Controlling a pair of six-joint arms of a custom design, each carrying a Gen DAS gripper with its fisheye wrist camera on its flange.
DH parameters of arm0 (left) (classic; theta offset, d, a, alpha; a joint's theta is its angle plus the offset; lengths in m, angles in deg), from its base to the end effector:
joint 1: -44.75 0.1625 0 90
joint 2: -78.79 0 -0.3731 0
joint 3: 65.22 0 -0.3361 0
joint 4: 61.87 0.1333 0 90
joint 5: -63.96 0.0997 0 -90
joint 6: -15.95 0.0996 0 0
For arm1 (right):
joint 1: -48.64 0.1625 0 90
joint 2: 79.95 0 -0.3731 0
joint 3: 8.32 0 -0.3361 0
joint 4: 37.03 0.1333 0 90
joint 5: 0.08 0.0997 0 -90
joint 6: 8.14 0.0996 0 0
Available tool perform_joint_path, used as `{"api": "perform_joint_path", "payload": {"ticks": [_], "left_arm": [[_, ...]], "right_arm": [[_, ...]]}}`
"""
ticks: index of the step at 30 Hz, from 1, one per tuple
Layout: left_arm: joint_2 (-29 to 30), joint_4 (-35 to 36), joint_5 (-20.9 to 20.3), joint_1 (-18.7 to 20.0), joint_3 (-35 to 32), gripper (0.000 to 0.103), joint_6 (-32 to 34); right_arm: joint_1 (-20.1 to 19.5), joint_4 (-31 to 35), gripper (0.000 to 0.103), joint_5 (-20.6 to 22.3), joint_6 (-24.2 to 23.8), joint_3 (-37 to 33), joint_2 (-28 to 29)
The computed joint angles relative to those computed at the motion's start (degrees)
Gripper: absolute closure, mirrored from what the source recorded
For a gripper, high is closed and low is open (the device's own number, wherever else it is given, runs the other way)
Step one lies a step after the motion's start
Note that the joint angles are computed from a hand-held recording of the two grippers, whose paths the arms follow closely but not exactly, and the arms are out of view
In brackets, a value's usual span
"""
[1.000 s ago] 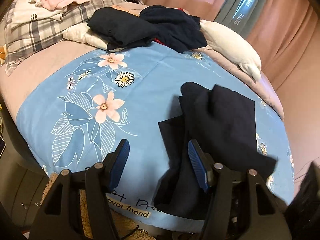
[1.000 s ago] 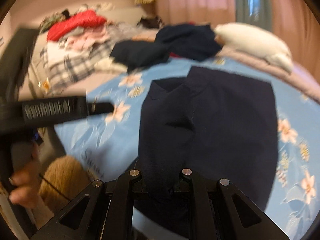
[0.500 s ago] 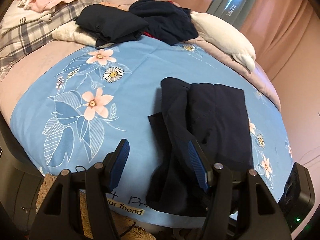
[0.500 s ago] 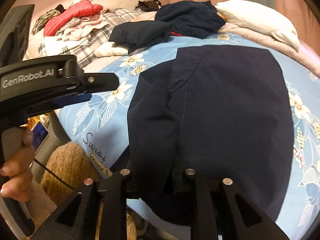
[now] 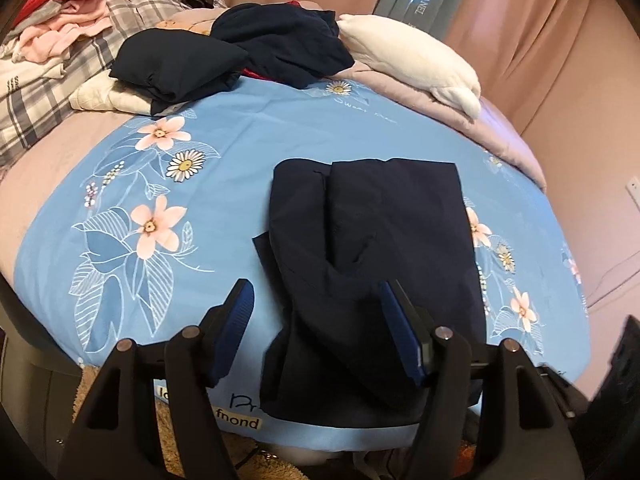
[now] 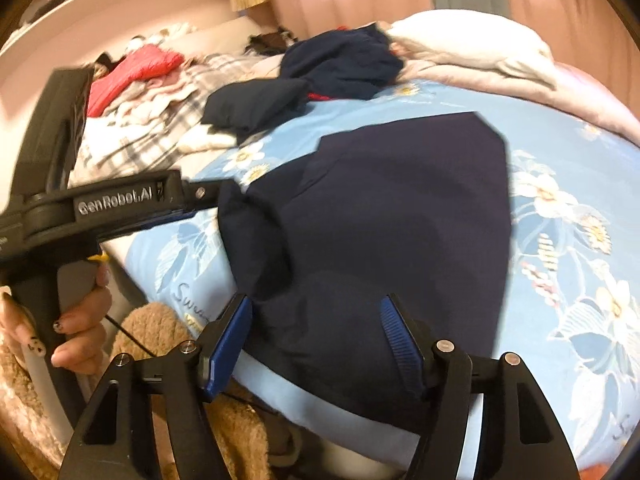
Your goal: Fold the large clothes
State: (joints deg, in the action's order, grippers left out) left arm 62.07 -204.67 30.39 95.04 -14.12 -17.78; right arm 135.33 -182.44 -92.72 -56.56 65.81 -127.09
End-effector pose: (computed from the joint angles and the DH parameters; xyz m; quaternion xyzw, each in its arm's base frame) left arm -0.3107 -0.7126 0.0593 -0.0302 0.8726 -0.3921 0.2898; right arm 0.0888 -0.6946 0.2434 0.3665 -0.8972 0.2111 0.1272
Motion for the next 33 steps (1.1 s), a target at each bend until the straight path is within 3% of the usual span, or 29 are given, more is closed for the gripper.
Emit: {"api": "perform_joint_path", "payload": {"ticks": [4, 8, 13, 15, 17, 18, 28, 33], "left_arm": [[-0.17, 0.05, -0.94, 0.14, -0.34, 0.037, -0.10], [-0.62, -1.91, -2.34, 0.04, 0.48, 0.036, 1.15], [0.65, 1.40, -4.19, 0.74, -1.46, 0.035, 2.19], [1.41, 5.52, -5.53, 1.61, -2.76, 0.038, 0.56], [2.14, 10.38, -7.09, 2.71, -3.94, 0.050, -2.51], [2.28, 11.12, -8.03, 3.20, -3.91, 0.051, -3.11], [3.75, 10.87, -7.77, 4.92, -2.57, 0.049, -4.45], [2.93, 7.86, -10.25, 6.29, -0.42, 0.041, -6.06]], "right_arm": [[-0.54, -4.57, 0.033, 0.11, 1.09, 0.32, -0.39], [-0.39, -6.52, 0.033, -3.95, 3.64, -2.20, 2.23], [-0.19, -6.13, 0.033, -7.81, 4.36, -4.35, 4.89], [-0.17, -5.01, 0.033, -8.53, 4.70, -5.01, 5.70], [-0.63, -3.51, 0.033, -8.87, 4.83, -5.44, 5.75], [-0.92, -3.01, 0.033, -8.90, 4.78, -5.46, 5.58], [-0.89, -3.02, 0.032, -10.60, 3.50, -4.58, 5.95], [-0.68, -3.35, 0.032, -11.50, 2.89, -4.84, 6.49]]}}
